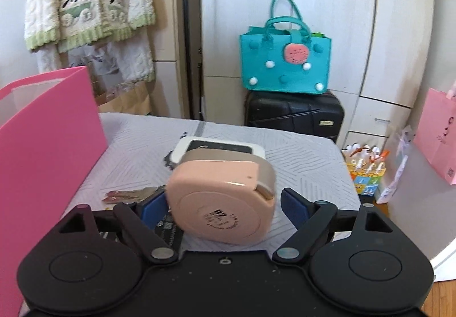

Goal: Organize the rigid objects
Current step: 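Lower the right gripper onto the pink round tape measure and grasp it, then carry the pink tape measure into the pink box and release it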

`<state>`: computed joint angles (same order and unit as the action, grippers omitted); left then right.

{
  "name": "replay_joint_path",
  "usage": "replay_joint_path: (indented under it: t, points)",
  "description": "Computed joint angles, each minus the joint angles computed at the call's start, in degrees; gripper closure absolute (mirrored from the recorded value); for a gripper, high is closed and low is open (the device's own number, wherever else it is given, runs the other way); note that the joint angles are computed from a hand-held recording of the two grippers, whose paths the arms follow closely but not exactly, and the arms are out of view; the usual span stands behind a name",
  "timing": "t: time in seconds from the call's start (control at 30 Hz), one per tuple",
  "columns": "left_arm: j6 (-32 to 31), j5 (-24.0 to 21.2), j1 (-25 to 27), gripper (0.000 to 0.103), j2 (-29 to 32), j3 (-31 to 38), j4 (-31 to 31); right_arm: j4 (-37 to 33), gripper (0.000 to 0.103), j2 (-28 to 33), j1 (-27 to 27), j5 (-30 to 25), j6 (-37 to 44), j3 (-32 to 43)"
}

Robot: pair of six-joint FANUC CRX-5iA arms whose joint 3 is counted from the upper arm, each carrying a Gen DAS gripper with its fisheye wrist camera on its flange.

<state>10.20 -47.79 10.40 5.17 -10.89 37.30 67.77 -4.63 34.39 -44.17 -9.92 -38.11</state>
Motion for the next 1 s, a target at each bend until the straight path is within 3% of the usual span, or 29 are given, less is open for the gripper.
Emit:
replay_joint_path:
  t: [0.1,0.5,0.77,0.9,1.0]
  points:
    - [-0.4,-0.1,0.1,0.09,0.0,-0.1,0.3,-0.9,0.023,0.0,1.4,-1.4,4.6,0.4]
    - [-0.7,-0.6,0.5,0.09,0.4,0.1,1.1,0.9,0.023,-6.2,3.7,1.9,5.8,-1.2]
    - [-0.9,-0.4,0.5,0.09,0.3,0.0,1.2,0.4,0.023,-9.3,4.5,10.7,11.0,1.4]
    - [-1.4,0.0,0.5,0.09,0.1,-0.4,1.1,-11.7,0.023,-8.3,5.9,16.0,25.7,7.1]
    - [-1.3,-0.4,0.5,0.09,0.2,-0.1,0.8,-27.8,0.023,-5.6,7.5,16.6,43.8,14.1]
